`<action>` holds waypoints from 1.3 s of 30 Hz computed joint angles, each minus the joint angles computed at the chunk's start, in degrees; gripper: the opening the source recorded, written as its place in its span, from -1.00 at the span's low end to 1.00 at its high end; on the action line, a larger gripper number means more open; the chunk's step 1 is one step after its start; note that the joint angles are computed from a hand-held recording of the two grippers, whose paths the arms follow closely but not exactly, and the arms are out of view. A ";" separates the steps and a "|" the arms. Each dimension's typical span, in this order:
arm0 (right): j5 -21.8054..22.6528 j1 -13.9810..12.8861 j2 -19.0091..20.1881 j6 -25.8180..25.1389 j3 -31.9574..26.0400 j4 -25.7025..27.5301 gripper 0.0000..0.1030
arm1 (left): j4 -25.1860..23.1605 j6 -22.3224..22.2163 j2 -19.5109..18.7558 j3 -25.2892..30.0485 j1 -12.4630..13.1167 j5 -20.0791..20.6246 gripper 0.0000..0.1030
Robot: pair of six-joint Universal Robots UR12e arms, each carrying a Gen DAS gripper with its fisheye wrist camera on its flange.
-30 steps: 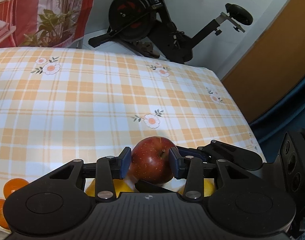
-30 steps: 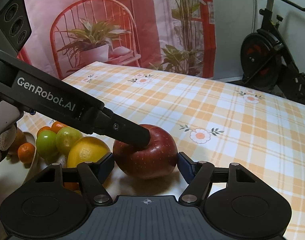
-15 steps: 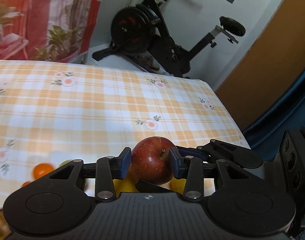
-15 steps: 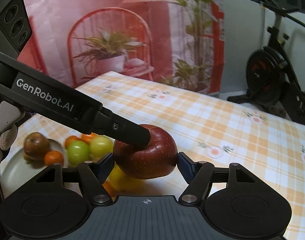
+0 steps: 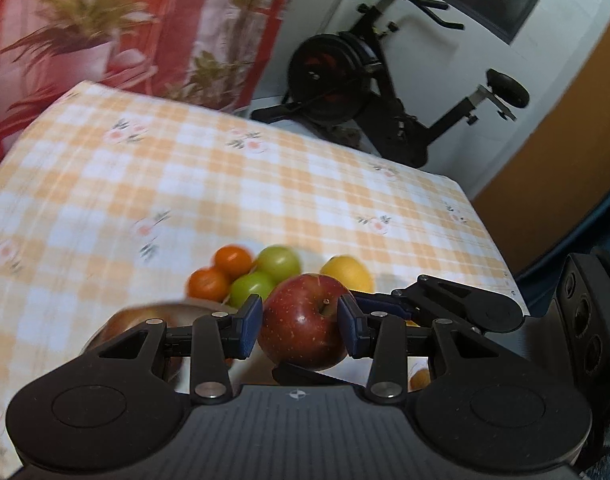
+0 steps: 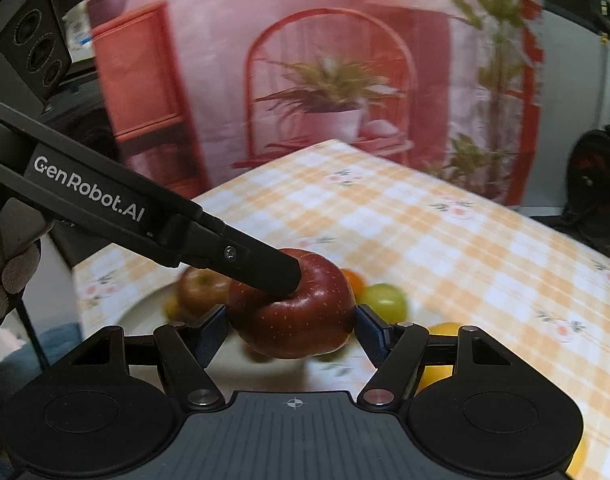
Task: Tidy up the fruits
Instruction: 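Carry the red apple with the left tool over the white plate, then lower the red apple onto the plate and open the left tool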
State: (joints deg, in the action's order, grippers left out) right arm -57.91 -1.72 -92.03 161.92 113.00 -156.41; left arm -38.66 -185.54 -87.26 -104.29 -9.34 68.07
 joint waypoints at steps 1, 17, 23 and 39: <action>0.28 0.43 -0.06 -0.38 -0.04 0.69 0.26 | -0.32 -0.04 0.59 -0.55 0.49 -0.11 -0.15; 0.95 7.40 2.09 -7.89 -2.53 11.30 0.26 | -4.74 -3.36 6.08 -6.35 4.91 3.03 -0.15; 0.24 8.94 2.88 -9.75 -3.10 12.21 0.26 | -4.58 -3.84 6.69 -7.21 5.05 5.34 -0.15; 0.28 10.49 5.10 -10.33 -3.69 9.34 0.26 | -1.87 -4.86 7.49 -8.99 5.76 7.86 -0.14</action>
State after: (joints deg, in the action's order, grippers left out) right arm -57.64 8.77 -86.93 151.59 109.31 -147.07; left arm -40.53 -190.40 -79.77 -113.28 -3.58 75.94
